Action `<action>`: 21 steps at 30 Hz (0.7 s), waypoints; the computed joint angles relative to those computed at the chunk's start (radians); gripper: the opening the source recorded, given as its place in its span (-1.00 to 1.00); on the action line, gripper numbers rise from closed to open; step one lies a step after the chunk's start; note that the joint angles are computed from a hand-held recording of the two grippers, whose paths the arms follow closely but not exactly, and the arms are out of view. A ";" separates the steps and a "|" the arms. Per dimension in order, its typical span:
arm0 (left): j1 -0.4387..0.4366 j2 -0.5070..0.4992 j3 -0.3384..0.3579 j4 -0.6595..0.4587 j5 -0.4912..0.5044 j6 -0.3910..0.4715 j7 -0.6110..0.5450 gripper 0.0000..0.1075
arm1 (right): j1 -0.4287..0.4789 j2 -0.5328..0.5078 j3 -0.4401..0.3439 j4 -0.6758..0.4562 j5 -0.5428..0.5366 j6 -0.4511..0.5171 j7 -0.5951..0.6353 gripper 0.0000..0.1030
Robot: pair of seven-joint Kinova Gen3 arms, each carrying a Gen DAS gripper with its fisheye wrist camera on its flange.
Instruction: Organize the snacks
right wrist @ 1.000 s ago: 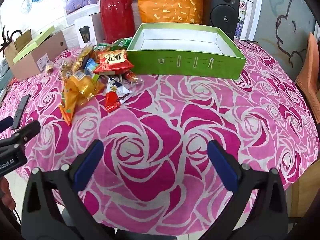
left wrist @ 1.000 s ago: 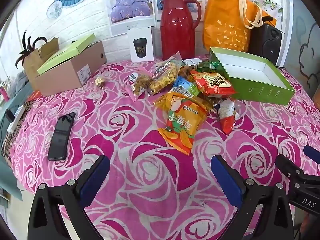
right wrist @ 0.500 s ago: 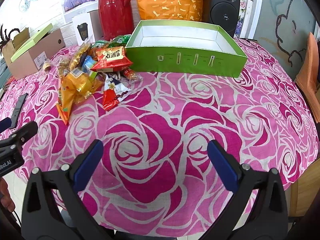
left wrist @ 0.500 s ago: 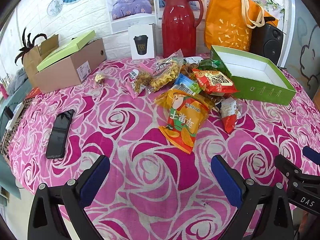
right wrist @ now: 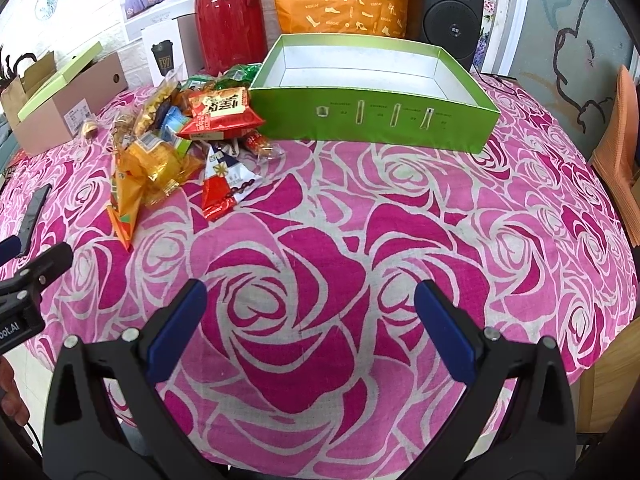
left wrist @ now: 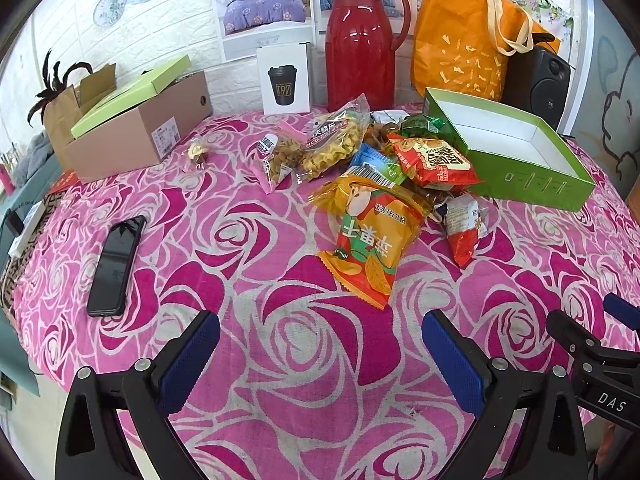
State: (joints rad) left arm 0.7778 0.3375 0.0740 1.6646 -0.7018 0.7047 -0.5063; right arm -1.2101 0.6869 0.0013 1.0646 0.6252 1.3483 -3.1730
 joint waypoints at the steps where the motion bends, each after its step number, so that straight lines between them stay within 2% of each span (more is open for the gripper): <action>1: -0.004 0.000 0.001 0.000 0.003 -0.002 -0.004 0.91 | 0.001 0.001 -0.001 -0.001 -0.001 0.000 0.001 1.00; 21: -0.035 0.028 -0.010 -0.022 0.074 -0.024 -0.085 0.91 | 0.037 0.026 0.001 -0.024 -0.045 -0.018 0.050 1.00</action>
State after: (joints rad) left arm 0.7431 0.3653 0.0641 1.6422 -0.6283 0.6810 -0.5911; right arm -1.1734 0.7128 0.0019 1.0408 0.5803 1.3299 -3.1230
